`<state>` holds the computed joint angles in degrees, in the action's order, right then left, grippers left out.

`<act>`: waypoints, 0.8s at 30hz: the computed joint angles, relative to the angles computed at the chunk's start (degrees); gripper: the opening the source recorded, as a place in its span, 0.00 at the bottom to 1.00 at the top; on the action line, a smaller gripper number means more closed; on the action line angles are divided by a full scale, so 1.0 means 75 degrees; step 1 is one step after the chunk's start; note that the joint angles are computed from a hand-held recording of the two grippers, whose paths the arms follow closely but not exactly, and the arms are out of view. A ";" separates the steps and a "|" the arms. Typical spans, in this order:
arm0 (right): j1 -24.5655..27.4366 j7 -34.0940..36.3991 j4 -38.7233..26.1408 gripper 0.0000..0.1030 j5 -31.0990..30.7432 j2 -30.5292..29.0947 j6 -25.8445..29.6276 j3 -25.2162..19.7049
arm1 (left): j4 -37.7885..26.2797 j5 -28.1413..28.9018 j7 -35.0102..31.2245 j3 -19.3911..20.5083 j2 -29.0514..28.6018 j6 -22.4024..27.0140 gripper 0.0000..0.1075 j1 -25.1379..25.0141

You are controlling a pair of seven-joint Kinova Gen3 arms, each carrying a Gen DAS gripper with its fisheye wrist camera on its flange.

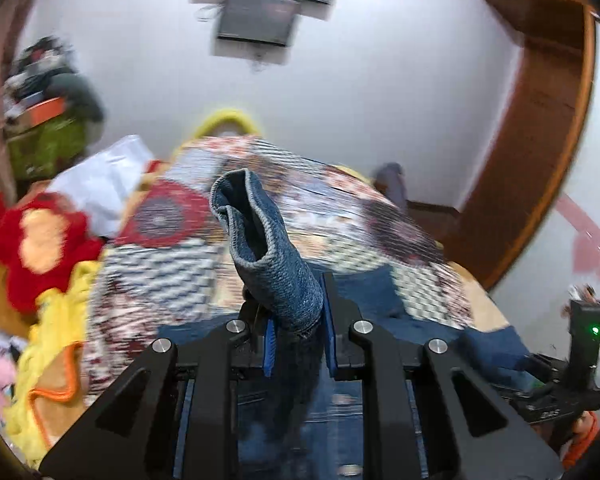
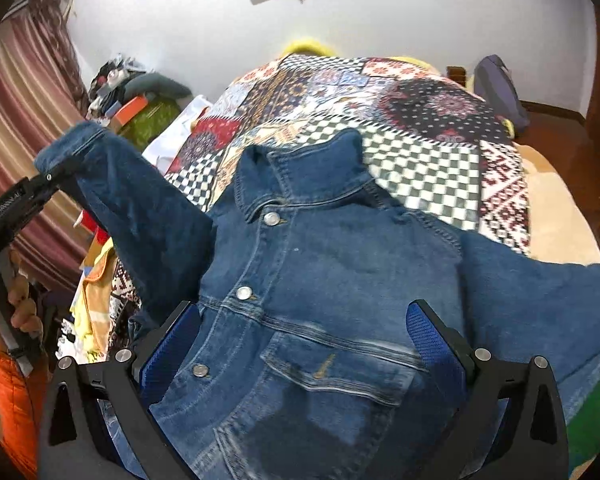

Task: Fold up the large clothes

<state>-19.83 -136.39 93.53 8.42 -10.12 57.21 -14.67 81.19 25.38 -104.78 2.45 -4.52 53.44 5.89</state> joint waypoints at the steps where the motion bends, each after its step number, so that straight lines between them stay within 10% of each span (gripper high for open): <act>1: 0.0023 0.0029 0.0068 1.00 -0.0043 -0.0103 -0.0009 0.0061 | -0.0068 0.0006 -0.0014 0.0093 0.0075 0.0052 0.17 0.0083; 14: 0.0939 0.0288 0.0596 1.00 -0.0293 -0.1183 0.0468 0.0293 | -0.0457 -0.0463 0.0305 0.1172 0.1651 0.1980 0.21 0.1325; 24: 0.1002 0.0546 0.0495 1.00 -0.0789 -0.0877 0.0393 0.0335 | 0.0459 -0.0249 -0.0240 0.0655 0.0671 0.1872 0.64 0.0866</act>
